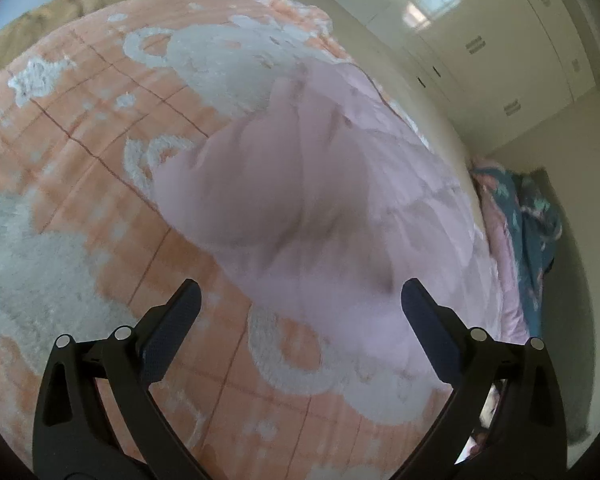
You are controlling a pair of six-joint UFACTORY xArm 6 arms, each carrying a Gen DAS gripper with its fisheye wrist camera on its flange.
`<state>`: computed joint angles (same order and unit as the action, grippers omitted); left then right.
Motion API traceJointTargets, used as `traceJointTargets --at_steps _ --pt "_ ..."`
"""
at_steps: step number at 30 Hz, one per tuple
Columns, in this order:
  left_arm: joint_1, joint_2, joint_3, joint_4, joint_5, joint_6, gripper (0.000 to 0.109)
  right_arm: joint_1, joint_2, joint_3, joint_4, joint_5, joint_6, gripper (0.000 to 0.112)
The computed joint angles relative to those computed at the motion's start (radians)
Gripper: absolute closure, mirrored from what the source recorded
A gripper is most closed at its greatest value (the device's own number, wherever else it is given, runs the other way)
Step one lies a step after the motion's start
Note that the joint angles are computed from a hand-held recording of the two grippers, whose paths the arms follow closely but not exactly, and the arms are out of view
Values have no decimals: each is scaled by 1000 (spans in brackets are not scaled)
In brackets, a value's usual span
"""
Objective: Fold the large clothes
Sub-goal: 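Move both tools down to the folded end of the pink jacket, then grasp the folded end with the left tool while the right tool grasps beside it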
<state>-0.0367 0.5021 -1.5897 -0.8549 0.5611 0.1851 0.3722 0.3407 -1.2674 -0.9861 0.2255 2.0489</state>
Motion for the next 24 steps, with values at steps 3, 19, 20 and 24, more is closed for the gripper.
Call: traceJointTargets --at_steps 3,19,20,24 --pt "1 43 -46 -4 -6 -32 15 -12 51 -45 -1 -15 17 13" --pt "-13 250 -273 -25 -49 -131 14 -58 196 -195 -133 -69 135 13" --pt "-17 257 -280 -12 -60 -140 14 -60 204 -205 -148 -69 146 13" --pt "-29 271 -299 58 -89 -183 16 -70 231 -240 -207 -84 195 13"
